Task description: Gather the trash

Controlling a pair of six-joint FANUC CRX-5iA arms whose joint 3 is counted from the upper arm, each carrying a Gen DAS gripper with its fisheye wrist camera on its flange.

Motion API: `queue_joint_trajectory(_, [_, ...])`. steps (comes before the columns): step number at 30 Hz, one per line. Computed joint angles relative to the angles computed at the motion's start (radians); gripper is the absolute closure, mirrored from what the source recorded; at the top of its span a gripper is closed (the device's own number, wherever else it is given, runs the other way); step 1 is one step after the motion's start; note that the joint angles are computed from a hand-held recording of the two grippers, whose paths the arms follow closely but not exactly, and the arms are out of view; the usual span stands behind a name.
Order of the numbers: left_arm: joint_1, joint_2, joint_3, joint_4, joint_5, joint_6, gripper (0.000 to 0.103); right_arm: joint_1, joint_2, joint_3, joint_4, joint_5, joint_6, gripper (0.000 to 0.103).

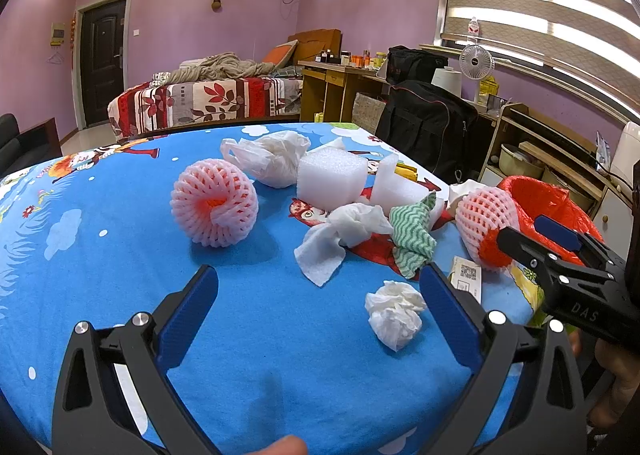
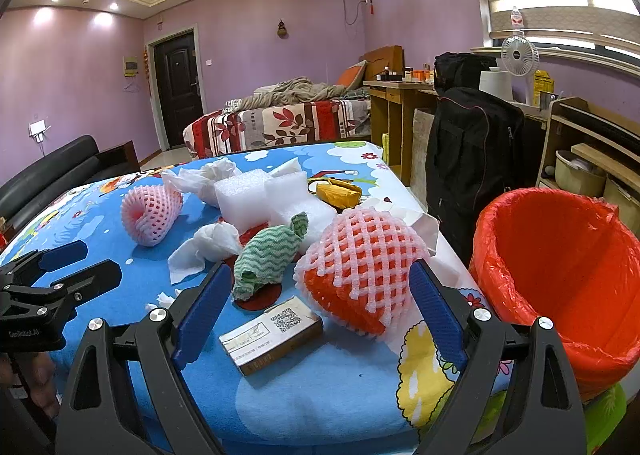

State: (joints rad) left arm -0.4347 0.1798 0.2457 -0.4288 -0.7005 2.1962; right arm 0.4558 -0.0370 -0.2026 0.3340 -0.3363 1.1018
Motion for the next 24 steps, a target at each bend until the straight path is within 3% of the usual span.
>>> queue_joint_trajectory(24, [0.000, 0.000, 0.001, 0.002, -0.001, -0.002, 0.005, -0.001, -0.001, 0.001, -0.004, -0.002, 0.005, 0.019])
